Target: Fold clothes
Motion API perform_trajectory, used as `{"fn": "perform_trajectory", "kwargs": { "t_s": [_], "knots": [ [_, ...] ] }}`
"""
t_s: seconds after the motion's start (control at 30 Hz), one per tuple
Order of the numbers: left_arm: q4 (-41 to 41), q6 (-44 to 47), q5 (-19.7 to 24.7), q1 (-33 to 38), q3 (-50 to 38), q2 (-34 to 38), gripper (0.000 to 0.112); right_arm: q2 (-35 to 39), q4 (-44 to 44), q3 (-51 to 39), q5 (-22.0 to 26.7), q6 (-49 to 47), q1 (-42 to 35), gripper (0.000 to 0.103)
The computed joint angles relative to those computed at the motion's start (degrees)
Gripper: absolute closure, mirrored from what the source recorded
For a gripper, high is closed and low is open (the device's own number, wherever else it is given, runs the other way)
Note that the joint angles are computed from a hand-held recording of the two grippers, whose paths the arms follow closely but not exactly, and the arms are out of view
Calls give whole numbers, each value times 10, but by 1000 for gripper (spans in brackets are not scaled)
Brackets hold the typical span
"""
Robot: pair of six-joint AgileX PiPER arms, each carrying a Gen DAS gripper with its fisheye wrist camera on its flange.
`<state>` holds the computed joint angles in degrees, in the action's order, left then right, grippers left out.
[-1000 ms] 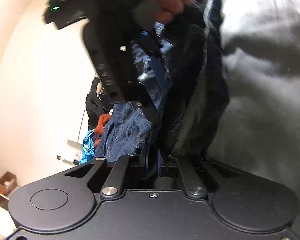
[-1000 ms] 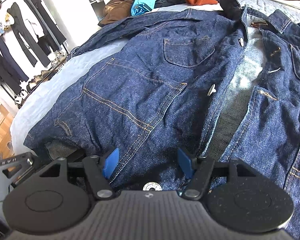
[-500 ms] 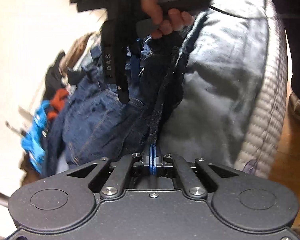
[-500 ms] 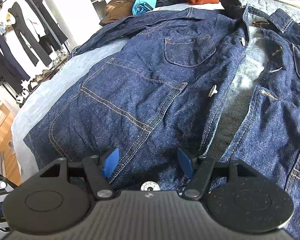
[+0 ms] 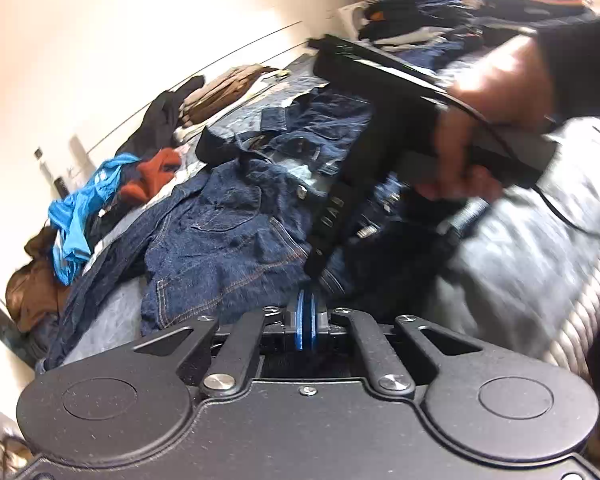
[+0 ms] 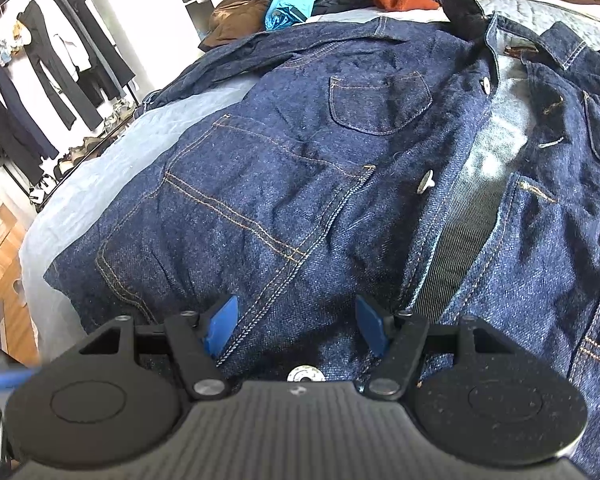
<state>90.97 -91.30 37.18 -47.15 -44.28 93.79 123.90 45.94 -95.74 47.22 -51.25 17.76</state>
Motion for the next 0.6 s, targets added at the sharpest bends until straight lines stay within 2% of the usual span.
{"fn": "perform_trajectory", "kwargs": {
  "t_s": [0.07,0.17,0.23,0.3,0.4,0.47,0.6],
  "knots": [
    [-27,-9,-38,36,-30,22,108,1,1,-1,1,1,0,38],
    [-163,42,-107,95,-70,56,107,0,5,3,0,-9,-1,38],
    [-228,66,-134,114,-69,61,107,1,7,2,1,-12,-2,38],
    [-310,129,-138,120,-77,62,107,3,10,0,3,-11,-3,38],
    [-374,204,-132,115,-82,60,111,7,15,-3,3,-9,-4,39],
    [-389,220,-137,114,-76,55,111,7,15,-4,-1,1,-3,39],
    [-319,137,-174,124,-42,17,106,-10,10,4,-2,15,0,39]
  ]
}}
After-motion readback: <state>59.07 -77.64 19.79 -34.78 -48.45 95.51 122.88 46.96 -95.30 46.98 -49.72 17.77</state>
